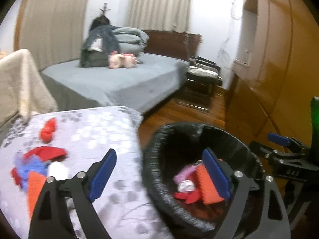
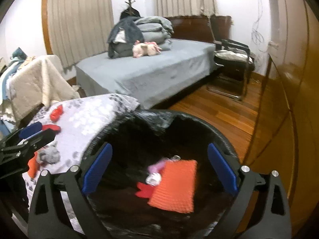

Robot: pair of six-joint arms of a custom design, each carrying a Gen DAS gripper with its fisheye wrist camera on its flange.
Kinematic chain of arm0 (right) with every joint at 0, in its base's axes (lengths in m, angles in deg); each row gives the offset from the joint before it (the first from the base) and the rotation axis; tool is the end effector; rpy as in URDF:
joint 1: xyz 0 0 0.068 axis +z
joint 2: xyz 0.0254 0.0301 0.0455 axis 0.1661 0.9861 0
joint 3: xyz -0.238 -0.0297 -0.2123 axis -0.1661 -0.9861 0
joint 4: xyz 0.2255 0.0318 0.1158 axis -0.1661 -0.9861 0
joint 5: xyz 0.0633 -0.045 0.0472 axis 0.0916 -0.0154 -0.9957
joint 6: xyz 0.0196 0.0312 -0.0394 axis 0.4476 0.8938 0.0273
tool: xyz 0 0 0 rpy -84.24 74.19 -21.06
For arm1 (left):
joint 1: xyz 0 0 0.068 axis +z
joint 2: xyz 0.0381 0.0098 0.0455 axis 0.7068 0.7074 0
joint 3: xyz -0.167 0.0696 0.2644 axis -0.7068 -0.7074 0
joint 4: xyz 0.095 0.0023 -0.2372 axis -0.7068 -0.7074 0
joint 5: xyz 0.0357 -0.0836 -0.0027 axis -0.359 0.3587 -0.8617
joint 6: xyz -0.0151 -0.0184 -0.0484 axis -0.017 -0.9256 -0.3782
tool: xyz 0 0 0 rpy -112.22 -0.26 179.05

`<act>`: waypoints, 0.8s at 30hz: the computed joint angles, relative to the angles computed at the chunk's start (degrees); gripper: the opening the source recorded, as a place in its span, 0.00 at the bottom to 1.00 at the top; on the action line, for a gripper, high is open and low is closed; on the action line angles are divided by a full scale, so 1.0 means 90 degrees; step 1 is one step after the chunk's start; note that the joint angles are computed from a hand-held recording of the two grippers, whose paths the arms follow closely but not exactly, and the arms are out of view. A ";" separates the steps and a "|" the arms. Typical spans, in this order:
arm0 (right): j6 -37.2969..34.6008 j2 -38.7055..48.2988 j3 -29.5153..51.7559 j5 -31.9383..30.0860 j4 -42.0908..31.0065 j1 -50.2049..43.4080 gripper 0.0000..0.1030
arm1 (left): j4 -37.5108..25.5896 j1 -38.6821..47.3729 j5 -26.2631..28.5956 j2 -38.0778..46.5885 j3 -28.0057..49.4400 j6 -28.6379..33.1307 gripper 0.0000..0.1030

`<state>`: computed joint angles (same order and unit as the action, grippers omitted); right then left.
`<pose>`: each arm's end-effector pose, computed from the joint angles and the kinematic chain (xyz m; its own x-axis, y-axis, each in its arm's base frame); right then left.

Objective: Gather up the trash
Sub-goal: 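Move both grippers over the black bin and release glove and pad, then return the left gripper to the pile and grasp the orange mesh sleeve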

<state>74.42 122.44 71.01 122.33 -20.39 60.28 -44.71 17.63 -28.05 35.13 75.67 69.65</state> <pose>0.1657 0.1600 0.2347 -0.5359 0.2662 -0.8012 0.3833 0.9223 0.0500 0.2880 -0.1585 0.2266 -0.4964 0.2722 -0.8243 0.6271 0.7690 -0.1237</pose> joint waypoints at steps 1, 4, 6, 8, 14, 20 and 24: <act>-0.0069 0.0055 0.0074 0.0010 0.0061 0.0026 0.92 | -0.0008 0.0099 -0.0014 -0.0083 -0.0048 0.0011 0.85; -0.0539 0.0373 0.0370 -0.0034 0.0559 0.0046 0.92 | 0.0004 0.0575 -0.0024 -0.0342 -0.0240 0.0111 0.86; -0.0813 0.0614 0.0574 -0.0103 0.0837 0.0051 0.92 | 0.0049 0.0928 -0.0028 -0.0457 -0.0358 0.0214 0.86; -0.1149 0.0883 0.0792 -0.0210 0.1190 0.0037 0.92 | 0.0080 0.1282 -0.0026 -0.0520 -0.0442 0.0326 0.86; -0.1867 0.1683 0.1496 -0.0530 0.1821 0.0063 0.92 | 0.0210 0.2224 0.0014 -0.0410 -0.0596 0.0595 0.86; -0.2313 0.2421 0.2076 -0.0845 0.2274 0.0101 0.92 | 0.0348 0.2934 0.0106 -0.0082 -0.0739 0.0859 0.85; -0.2566 0.2863 0.2423 -0.0942 0.2467 0.0161 0.92 | 0.0498 0.3107 0.0099 0.0177 -0.0795 0.0974 0.84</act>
